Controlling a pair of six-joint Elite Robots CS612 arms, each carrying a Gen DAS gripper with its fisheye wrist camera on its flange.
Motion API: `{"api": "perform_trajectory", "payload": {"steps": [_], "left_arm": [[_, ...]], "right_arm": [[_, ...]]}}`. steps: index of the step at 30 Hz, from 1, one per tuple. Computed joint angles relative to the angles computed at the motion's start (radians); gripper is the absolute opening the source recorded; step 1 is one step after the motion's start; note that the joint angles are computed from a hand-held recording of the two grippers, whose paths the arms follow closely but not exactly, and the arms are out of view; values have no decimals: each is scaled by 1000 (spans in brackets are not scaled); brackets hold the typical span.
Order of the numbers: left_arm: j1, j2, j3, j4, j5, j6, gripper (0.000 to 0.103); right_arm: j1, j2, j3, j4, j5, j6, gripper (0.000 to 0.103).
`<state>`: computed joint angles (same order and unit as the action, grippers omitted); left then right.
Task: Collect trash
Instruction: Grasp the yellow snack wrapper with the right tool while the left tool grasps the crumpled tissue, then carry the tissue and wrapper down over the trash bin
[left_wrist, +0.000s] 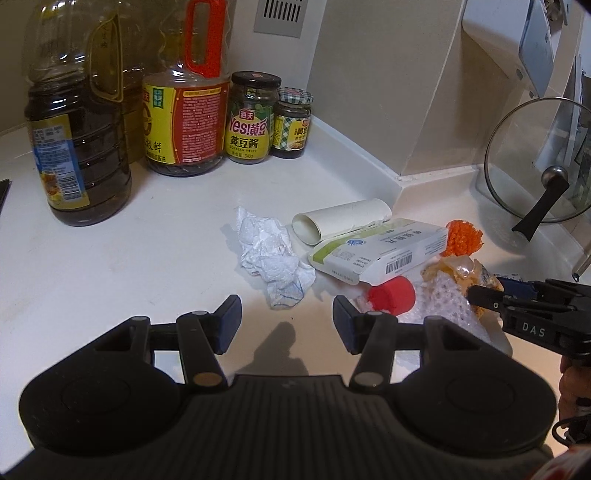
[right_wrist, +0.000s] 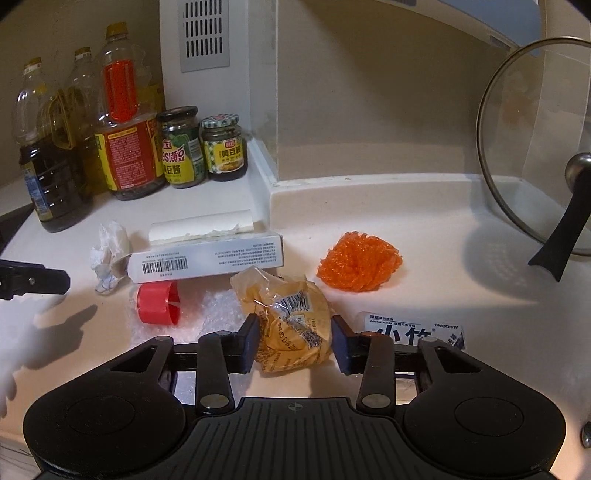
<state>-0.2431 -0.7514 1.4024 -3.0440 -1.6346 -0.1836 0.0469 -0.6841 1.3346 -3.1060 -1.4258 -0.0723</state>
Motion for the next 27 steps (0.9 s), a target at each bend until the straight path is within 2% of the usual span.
{"api": "perform_trajectory", "payload": {"steps": [2, 7, 14, 21, 23, 25, 27], "left_arm": [[1, 6, -10, 5, 0, 5, 51], [5, 24, -37, 16, -6, 12, 51], [8, 58, -81, 23, -7, 36, 51], [10, 104, -142, 23, -10, 36, 49], [10, 116, -157, 27, -6, 38, 39], [10, 122, -166, 31, 6, 32, 19], [11, 122, -163, 20, 6, 26, 15]], "right_arm": [[2, -3, 4, -7, 1, -2, 31], [4, -11, 20, -40, 2, 15, 26], [1, -29, 48, -123, -22, 81, 26], [1, -45, 67, -126, -51, 104, 26], [0, -49, 73, -122, -57, 119, 26], [0, -52, 79, -119, -64, 128, 26], [-1, -55, 85, -121, -67, 137, 26]]}}
